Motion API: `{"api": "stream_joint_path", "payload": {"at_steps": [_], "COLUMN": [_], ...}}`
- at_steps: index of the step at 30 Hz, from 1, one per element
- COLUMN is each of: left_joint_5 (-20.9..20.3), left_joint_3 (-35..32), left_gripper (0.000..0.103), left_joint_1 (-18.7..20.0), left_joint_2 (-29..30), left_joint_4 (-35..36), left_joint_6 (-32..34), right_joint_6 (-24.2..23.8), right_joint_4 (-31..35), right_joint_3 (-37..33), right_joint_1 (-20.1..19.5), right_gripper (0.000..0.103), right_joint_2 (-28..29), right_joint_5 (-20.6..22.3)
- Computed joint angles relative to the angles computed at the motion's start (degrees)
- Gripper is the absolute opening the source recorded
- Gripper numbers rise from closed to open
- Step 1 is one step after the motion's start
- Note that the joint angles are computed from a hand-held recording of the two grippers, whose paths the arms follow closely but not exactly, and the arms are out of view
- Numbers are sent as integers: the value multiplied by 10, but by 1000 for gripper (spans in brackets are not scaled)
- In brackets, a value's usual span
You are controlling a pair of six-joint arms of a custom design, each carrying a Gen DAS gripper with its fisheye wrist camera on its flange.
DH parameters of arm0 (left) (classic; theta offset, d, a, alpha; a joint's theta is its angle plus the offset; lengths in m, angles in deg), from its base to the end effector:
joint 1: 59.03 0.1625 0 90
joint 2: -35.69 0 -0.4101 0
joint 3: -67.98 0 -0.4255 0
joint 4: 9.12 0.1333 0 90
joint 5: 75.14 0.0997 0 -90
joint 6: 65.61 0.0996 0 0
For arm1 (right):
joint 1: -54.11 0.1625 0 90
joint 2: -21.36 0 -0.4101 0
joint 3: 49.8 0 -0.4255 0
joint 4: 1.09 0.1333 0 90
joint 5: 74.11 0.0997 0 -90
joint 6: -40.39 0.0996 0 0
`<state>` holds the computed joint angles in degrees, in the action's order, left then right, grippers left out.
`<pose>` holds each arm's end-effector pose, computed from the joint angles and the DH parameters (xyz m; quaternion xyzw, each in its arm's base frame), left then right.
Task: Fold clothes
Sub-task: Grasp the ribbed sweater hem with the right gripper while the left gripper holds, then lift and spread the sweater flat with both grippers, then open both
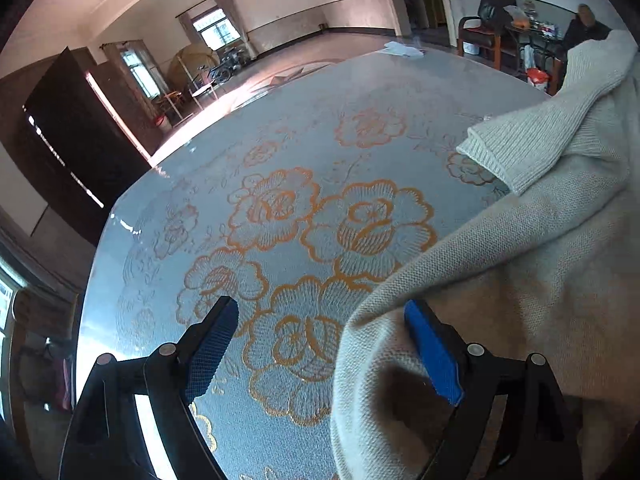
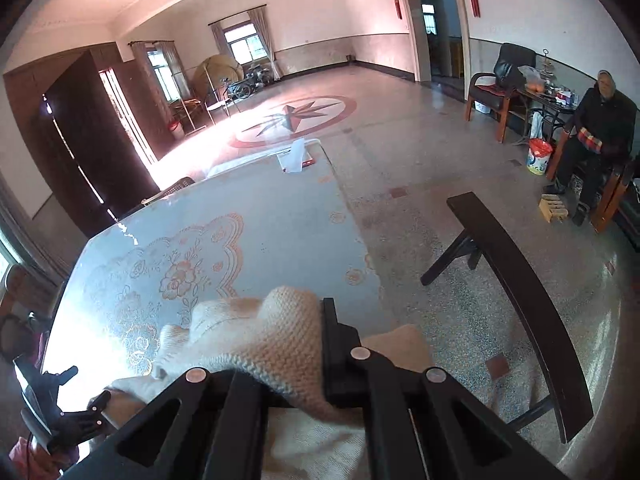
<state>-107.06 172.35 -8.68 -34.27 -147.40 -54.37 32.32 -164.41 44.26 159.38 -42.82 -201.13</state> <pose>-0.2158 -0.6017 0.2801 0.3200 0.8089 -0.2206 0.4412 0.2484 -0.6315 0.3305 0.0631 -0.8865 0.3688 0.2723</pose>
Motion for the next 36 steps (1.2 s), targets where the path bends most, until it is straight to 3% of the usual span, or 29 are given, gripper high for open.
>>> {"api": "stream_joint_path", "payload": {"at_steps": [6,9,11,12,13,14,18,21,25,31,36], "left_joint_5": [-17,7,-13,-39,-70,-77,-47,-37,-19,74,129], "left_joint_3": [-65,-56,-58,-65,-75,-78,-41,-17,-4,-15,-50], "left_gripper": [88,89,85,76,38,15,13,11,11,11,11], "left_joint_1": [14,8,13,18,22,22,17,20,14,-30,-53], "left_joint_2": [81,105,100,92,85,79,47,-13,-102,-213,-233], "left_joint_4": [42,-51,-36,-6,38,58,56,79,58,7,-30], "left_joint_6": [56,123,82,51,17,8,20,-50,-106,-152,-86], "right_joint_6": [4,15,22,24,26,29,42,45,64,60,55], "right_joint_4": [3,4,4,3,-1,-2,0,-1,19,33,88], "right_joint_3": [24,35,45,49,54,58,68,78,88,80,16], "right_joint_1": [7,8,7,7,6,6,8,12,16,43,63], "right_gripper": [3,3,3,3,3,3,3,3,3,3,3], "right_joint_2": [-25,-35,-46,-50,-55,-58,-68,-74,-85,-85,-50], "right_joint_5": [5,10,15,16,16,17,19,24,55,119,184]}}
